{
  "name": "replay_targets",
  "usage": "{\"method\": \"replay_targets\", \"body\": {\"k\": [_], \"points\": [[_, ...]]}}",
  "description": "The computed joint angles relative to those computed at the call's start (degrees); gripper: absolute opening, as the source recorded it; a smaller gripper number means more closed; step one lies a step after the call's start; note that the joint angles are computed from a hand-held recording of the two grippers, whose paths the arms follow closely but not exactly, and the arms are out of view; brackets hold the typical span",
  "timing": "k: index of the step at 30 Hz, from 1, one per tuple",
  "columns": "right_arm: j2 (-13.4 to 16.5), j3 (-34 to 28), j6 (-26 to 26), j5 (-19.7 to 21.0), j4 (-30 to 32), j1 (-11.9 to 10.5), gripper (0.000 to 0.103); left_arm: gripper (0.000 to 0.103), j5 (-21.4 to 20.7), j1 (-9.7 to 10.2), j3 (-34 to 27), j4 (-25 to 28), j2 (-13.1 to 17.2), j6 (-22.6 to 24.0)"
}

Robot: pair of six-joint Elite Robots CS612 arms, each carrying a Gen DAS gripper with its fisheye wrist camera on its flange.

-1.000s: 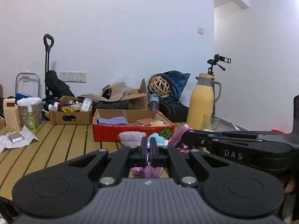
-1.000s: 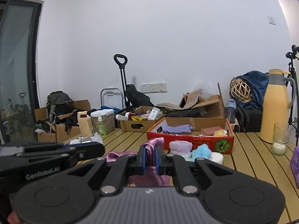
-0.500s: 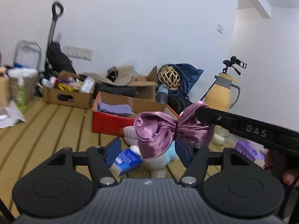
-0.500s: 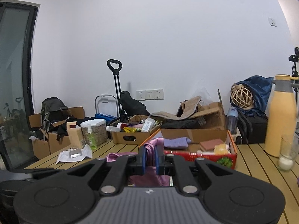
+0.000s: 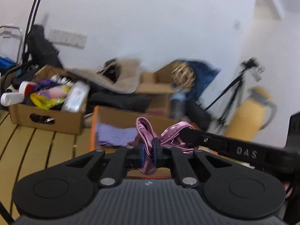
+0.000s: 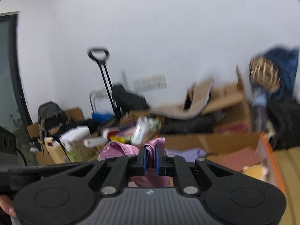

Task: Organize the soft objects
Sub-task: 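Lower the pink bow into the box and open both tools, then move both tools back to the table toward the blue handkerchief pack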

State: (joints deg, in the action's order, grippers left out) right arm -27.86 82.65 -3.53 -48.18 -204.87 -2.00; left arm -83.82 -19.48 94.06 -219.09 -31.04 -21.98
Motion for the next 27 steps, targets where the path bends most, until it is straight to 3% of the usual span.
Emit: {"method": "replay_targets", "body": {"k": [4, 6, 8, 11, 14, 17, 21, 23, 27], "points": [[3.45, -7.97, -3.06, -4.14, 15.16, 1.93, 0.009, 0.009, 2.08, 0.71, -4.02, 8.24, 1.96, 3.43], [4.7, -10.74, -5.66, -6.3, 21.63, 2.76, 0.01, 0.013, 2.2, 0.87, -4.78, 9.97, 2.5, 4.62], [5.32, -12.71, -8.88, -8.85, 28.17, 3.51, 0.014, 0.024, 3.02, 0.8, -4.6, 9.76, 2.59, 5.25], [5.82, -13.88, -8.34, -8.91, 31.24, 3.33, 0.017, 0.04, 3.54, 0.68, -3.35, 6.44, 2.29, 5.47], [4.9, -13.6, -10.0, -8.15, 34.96, 3.08, 0.036, 0.044, 6.37, 0.29, -1.54, 4.37, 1.01, 5.8], [2.73, -10.56, -11.08, -7.67, 32.41, 2.61, 0.042, 0.048, 9.44, -0.42, 0.98, 2.62, -0.97, 7.05], [-1.4, -3.8, -11.36, -8.74, 21.6, 1.46, 0.05, 0.06, 12.98, -1.84, 5.2, -1.86, -3.91, 9.0], [-3.54, -0.25, -11.3, -9.55, 15.38, 0.72, 0.053, 0.072, 15.66, -2.97, 7.53, -4.76, -5.29, 9.87], [-7.32, 7.5, -10.71, -10.77, 1.57, -1.14, 0.065, 0.078, 22.5, -6.12, 12.11, -10.63, -7.01, 11.01]]}}
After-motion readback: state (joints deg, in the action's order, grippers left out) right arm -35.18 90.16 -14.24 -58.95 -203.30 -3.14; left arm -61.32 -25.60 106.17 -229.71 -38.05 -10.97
